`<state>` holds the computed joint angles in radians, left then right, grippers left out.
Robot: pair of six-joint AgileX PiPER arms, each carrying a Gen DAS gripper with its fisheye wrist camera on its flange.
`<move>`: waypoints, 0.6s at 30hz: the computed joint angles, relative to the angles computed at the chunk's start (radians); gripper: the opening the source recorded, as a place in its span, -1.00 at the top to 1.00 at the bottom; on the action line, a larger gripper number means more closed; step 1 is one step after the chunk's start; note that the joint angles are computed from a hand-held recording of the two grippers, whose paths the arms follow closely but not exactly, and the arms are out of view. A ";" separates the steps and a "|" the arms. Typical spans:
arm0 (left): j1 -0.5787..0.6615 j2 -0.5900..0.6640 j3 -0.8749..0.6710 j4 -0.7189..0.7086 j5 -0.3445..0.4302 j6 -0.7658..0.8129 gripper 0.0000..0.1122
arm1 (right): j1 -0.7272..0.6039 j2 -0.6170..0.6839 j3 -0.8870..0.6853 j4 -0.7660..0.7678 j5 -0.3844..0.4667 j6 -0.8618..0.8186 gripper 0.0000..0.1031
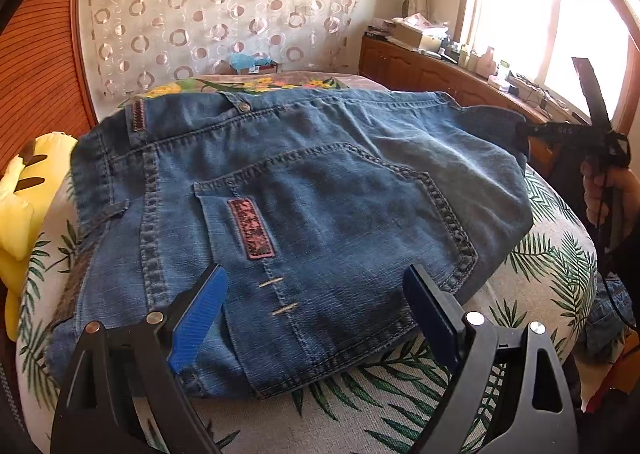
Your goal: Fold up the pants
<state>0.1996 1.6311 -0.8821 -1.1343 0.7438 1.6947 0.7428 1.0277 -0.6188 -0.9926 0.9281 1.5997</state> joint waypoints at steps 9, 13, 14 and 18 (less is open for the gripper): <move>0.115 -0.055 -0.032 -0.006 0.102 -0.009 -0.61 | 0.086 0.152 -0.204 -0.025 -0.013 -0.075 0.86; 0.176 -0.059 -0.057 0.001 0.147 -0.005 -0.61 | 0.121 0.250 -0.314 -0.010 -0.056 -0.136 0.86; 0.198 -0.060 -0.064 0.000 0.161 0.000 -0.61 | 0.135 0.276 -0.343 -0.003 -0.067 -0.160 0.87; 0.247 -0.047 -0.094 -0.004 0.178 -0.006 -0.61 | 0.205 0.390 -0.483 0.020 -0.097 -0.252 0.87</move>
